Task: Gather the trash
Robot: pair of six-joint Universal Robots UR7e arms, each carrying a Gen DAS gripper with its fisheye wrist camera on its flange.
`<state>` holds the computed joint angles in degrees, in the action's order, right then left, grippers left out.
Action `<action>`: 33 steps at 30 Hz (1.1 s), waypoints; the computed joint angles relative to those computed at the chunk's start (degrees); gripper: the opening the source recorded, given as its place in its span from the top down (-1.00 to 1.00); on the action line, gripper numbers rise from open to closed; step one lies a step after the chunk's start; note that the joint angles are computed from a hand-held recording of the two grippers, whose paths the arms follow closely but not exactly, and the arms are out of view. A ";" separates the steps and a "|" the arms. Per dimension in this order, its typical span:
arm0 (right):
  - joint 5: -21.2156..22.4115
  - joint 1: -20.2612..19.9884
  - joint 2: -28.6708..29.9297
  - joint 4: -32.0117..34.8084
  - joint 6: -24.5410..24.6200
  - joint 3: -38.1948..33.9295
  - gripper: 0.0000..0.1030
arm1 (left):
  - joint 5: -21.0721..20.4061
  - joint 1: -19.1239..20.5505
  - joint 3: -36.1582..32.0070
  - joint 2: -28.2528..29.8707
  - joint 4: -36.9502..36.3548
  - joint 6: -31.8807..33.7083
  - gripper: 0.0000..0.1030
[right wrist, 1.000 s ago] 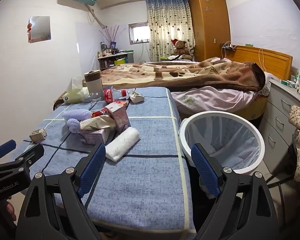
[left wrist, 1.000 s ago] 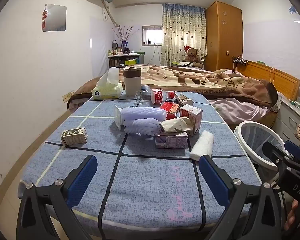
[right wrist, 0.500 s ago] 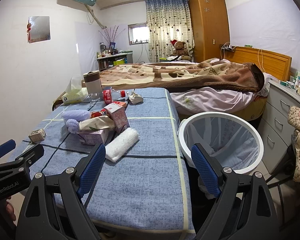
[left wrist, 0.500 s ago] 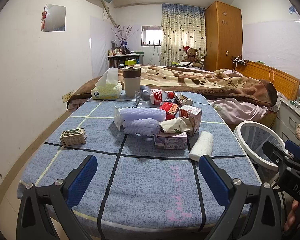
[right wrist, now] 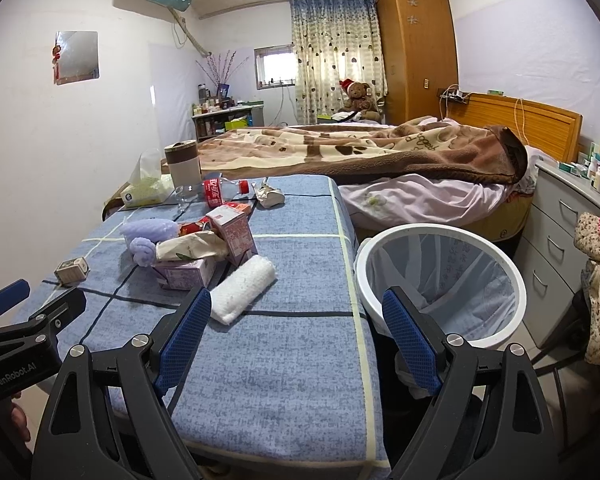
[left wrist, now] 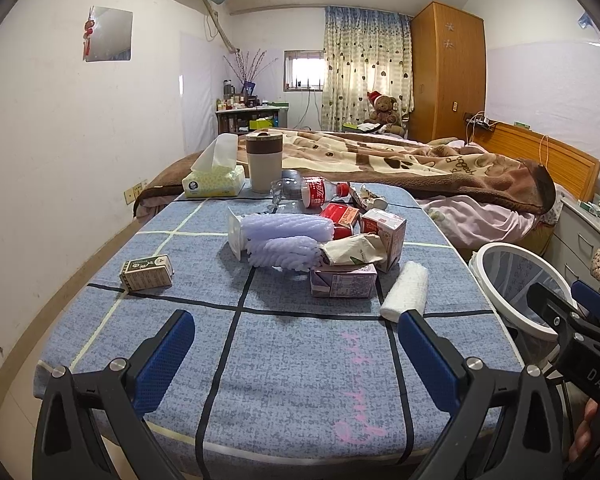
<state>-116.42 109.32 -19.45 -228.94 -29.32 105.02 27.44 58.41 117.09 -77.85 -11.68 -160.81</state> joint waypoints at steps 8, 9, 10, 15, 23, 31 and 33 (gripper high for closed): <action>0.10 -0.01 -0.07 -0.06 0.23 0.11 -0.73 | 0.32 0.30 0.12 -0.23 -0.24 0.41 -1.00; 0.02 0.06 -0.01 -0.07 0.30 0.08 -0.73 | 0.40 0.34 0.15 -0.19 -0.39 0.53 -1.00; -0.13 0.16 0.13 -0.17 0.17 -0.05 -0.73 | 0.32 0.29 0.12 -0.28 -0.12 0.37 -1.00; 0.09 -0.16 0.05 -0.26 -0.01 -0.07 -0.73 | 1.01 0.78 -0.46 -0.18 0.54 0.12 -1.00; -0.08 -0.11 -0.08 -0.25 0.03 0.06 -0.73 | 1.14 0.92 -0.30 -0.29 0.14 0.40 -1.00; -0.14 -0.08 0.09 -0.25 0.01 -0.21 -0.73 | 1.61 1.37 -0.58 -0.39 0.13 0.69 -1.00; -0.23 -0.01 0.15 -0.13 -0.03 -0.31 -0.73 | 1.91 1.43 -0.47 -0.52 0.16 0.73 -1.00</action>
<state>-116.65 109.31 -19.30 -229.07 -29.35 104.71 29.35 59.84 116.62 -78.37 -11.52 -160.09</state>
